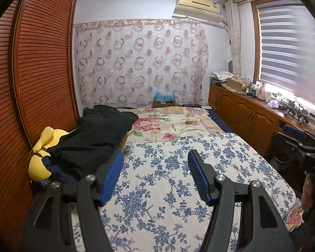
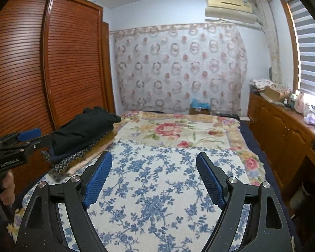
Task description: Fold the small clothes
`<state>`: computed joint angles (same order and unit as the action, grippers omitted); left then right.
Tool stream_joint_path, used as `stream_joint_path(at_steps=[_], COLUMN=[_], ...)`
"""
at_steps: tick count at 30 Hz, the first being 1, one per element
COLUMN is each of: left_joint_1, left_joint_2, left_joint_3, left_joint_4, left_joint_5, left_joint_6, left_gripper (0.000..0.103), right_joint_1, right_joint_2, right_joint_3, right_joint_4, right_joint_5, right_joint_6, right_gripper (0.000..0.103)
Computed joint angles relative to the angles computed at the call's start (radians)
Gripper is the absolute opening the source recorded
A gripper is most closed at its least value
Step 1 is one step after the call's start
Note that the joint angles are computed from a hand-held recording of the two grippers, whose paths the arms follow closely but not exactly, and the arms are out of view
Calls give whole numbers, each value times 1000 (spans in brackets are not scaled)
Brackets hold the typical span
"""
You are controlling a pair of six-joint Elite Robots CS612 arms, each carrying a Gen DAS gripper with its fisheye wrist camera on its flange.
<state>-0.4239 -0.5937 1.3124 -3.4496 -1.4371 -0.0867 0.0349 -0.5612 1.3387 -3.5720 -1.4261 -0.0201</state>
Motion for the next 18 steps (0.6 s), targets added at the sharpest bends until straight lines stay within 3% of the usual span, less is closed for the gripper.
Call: stream_joint_path(at_steps=[18], left_joint_1=[-11], left_joint_2=[-25], left_joint_3=[38], left_joint_4=[-26], left_joint_5=[-5], left_joint_6=[-7], left_gripper=[63], right_joint_1=[-10], right_joint_2=[-21], right_joint_3=[60], right_joint_4=[-53], right_joint_5=[-57], right_joint_6=[32], right_gripper=[84])
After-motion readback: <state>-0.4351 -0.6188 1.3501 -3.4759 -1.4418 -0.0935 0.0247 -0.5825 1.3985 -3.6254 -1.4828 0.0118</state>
